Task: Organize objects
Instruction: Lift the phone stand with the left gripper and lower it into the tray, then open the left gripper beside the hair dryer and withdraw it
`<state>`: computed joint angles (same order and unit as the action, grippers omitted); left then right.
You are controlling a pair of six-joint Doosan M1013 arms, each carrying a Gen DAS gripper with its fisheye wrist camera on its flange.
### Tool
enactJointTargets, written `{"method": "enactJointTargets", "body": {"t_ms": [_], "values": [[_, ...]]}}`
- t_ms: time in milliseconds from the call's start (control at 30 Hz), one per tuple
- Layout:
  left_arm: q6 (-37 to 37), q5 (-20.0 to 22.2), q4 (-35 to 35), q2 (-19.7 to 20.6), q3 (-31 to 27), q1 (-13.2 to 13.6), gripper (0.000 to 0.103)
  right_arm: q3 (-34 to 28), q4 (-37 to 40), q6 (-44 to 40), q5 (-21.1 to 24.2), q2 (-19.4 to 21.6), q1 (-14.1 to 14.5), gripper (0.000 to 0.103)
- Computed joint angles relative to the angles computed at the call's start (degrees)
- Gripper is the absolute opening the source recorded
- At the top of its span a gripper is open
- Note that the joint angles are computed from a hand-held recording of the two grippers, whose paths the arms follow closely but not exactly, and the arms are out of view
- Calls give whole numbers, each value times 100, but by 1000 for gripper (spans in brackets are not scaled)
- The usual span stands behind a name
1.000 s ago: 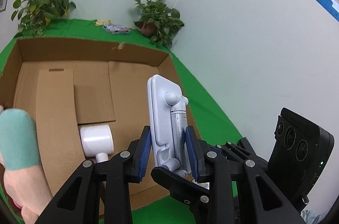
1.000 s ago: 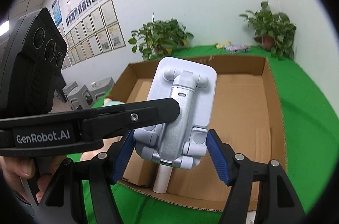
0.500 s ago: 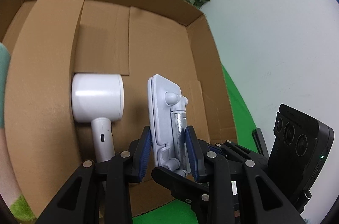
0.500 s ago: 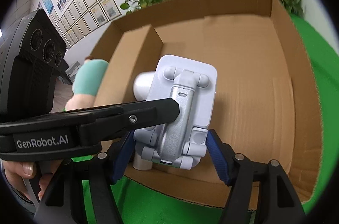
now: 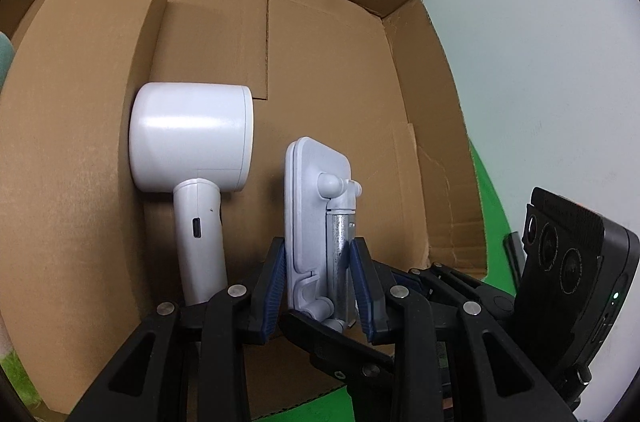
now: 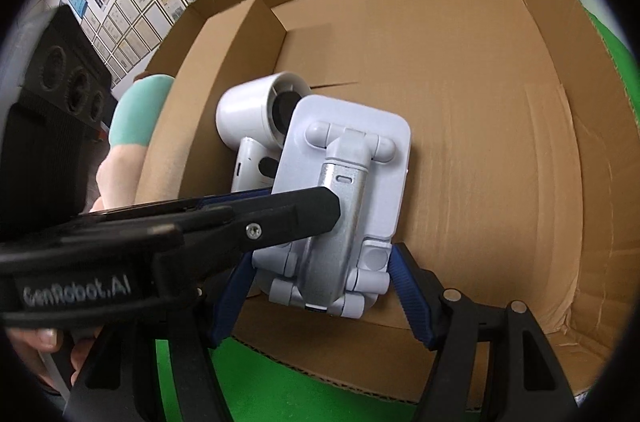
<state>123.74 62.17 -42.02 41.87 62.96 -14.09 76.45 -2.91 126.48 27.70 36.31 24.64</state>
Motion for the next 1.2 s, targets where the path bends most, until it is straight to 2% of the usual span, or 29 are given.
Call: {"method": "enactJointTargets", "body": {"t_ms": [367, 567, 800, 900, 1100, 1167, 1200], "values": [[-31, -421, 677, -252, 347, -107, 29, -128, 21, -100, 289, 91, 57, 65], [-381, -463, 926, -244, 308, -174, 30, -175, 140, -213, 410, 118, 52, 65], [-466, -530, 1028, -325, 366, -167, 30, -235, 263, -304, 529, 155, 34, 66], [-388, -613, 995, -402, 443, -131, 31, -281, 251, -308, 614, 191, 38, 66], [-69, -1035, 962, -668, 756, -2, 31, -416, -49, -170, 789, 258, 83, 67], [61, -1165, 908, -754, 865, 61, 31, -428, -270, -9, 899, 240, 137, 67], [125, -1220, 876, -792, 913, 90, 31, -601, -447, 136, 951, 371, 214, 67]]}}
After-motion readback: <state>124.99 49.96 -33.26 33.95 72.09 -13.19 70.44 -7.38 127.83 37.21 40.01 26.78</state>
